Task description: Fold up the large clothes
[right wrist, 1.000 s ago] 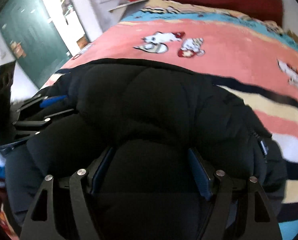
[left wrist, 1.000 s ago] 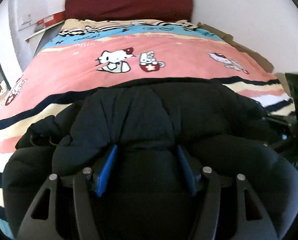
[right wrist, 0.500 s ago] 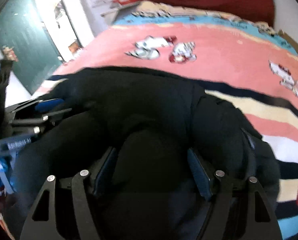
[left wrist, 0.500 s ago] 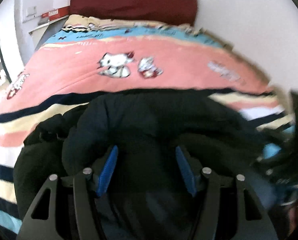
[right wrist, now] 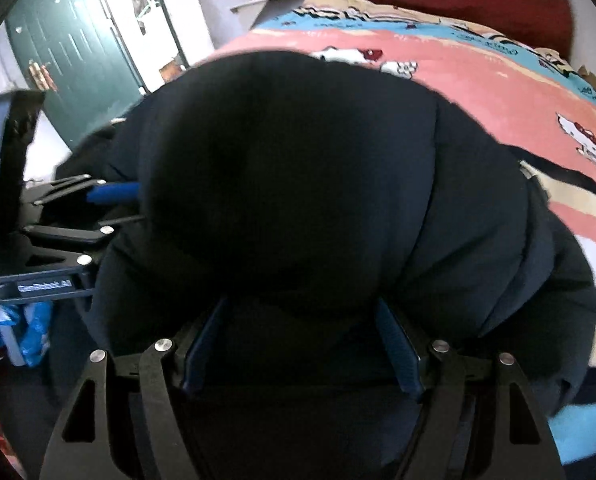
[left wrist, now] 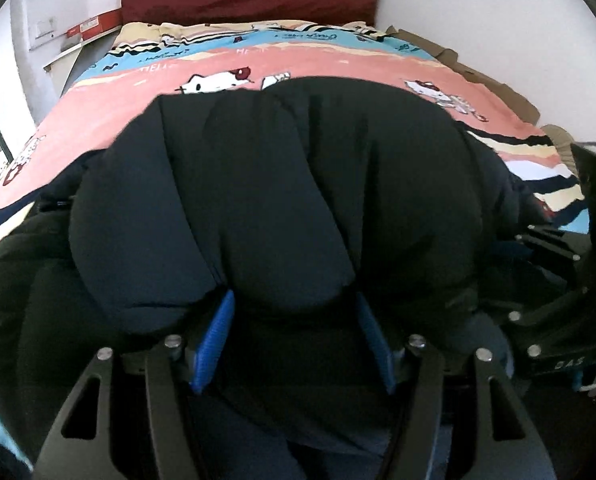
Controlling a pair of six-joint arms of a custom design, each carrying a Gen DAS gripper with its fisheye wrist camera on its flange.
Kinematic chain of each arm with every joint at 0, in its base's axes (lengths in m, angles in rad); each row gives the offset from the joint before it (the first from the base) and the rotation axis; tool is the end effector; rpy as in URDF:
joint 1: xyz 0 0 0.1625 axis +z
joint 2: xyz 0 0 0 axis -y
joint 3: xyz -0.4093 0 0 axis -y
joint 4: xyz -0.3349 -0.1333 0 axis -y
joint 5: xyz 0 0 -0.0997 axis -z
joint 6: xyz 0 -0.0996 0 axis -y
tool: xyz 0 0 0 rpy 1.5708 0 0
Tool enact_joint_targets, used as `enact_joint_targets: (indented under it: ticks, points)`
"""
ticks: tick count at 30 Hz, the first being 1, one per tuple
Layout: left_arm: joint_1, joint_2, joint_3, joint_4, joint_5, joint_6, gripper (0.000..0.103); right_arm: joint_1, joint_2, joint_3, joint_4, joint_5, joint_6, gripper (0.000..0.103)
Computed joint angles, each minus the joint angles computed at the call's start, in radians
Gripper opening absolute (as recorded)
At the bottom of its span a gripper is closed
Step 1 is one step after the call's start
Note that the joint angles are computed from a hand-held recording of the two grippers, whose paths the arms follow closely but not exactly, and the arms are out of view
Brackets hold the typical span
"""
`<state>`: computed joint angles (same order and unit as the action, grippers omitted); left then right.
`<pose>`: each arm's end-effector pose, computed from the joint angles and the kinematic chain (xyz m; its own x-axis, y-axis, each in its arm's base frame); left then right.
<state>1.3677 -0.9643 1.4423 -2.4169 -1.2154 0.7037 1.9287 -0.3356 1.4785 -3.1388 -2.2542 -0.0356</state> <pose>0.0319 -0.6777 0.2935 -0.5976 0.6420 -0.4804 0.7540 0.6538 -0.0643 0.2930 -0.5824 -0.0366 -0.8056 -0.0581 0.5896 -0.3480 0.8517 -0.3917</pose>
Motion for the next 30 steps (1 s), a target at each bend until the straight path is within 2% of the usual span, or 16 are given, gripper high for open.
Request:
enact_joint_targets:
  ticks: [5, 8, 11, 14, 15, 18, 20, 23, 25, 30]
  points:
    - [0.005, 0.031, 0.023, -0.096, 0.022, 0.038, 0.061, -0.028, 0.037, -0.037, -0.016, -0.002, -0.023, 0.073]
    - [-0.004, 0.026, 0.034, -0.099, 0.049, 0.032, 0.061, -0.023, 0.048, -0.053, -0.009, -0.023, -0.021, 0.073]
    - [-0.017, -0.009, 0.047, -0.069, 0.045, 0.028, 0.060, -0.009, 0.026, -0.033, 0.000, -0.023, -0.009, 0.072]
    - [-0.021, -0.049, 0.028, -0.004, -0.006, 0.011, 0.060, 0.013, -0.010, 0.002, -0.002, -0.018, 0.004, 0.072]
    - [-0.019, -0.061, 0.012, 0.015, -0.043, -0.003, 0.060, 0.022, -0.022, 0.013, -0.011, -0.023, -0.003, 0.072]
    - [-0.017, -0.059, -0.058, 0.038, -0.118, -0.048, 0.060, 0.044, -0.056, 0.044, -0.088, -0.013, -0.045, 0.072]
    - [-0.019, -0.033, -0.108, 0.043, -0.133, -0.078, 0.060, 0.051, -0.067, 0.040, -0.140, -0.004, -0.072, 0.073]
    - [-0.024, 0.027, -0.165, 0.031, -0.080, -0.097, 0.060, 0.044, -0.054, -0.021, -0.164, -0.012, -0.109, 0.073]
    - [-0.014, 0.064, -0.180, 0.024, -0.038, -0.094, 0.060, 0.026, -0.035, -0.052, -0.150, -0.017, -0.104, 0.073]
    - [0.002, 0.075, -0.093, -0.113, -0.005, -0.018, 0.061, -0.029, -0.002, -0.056, -0.140, 0.015, -0.073, 0.074]
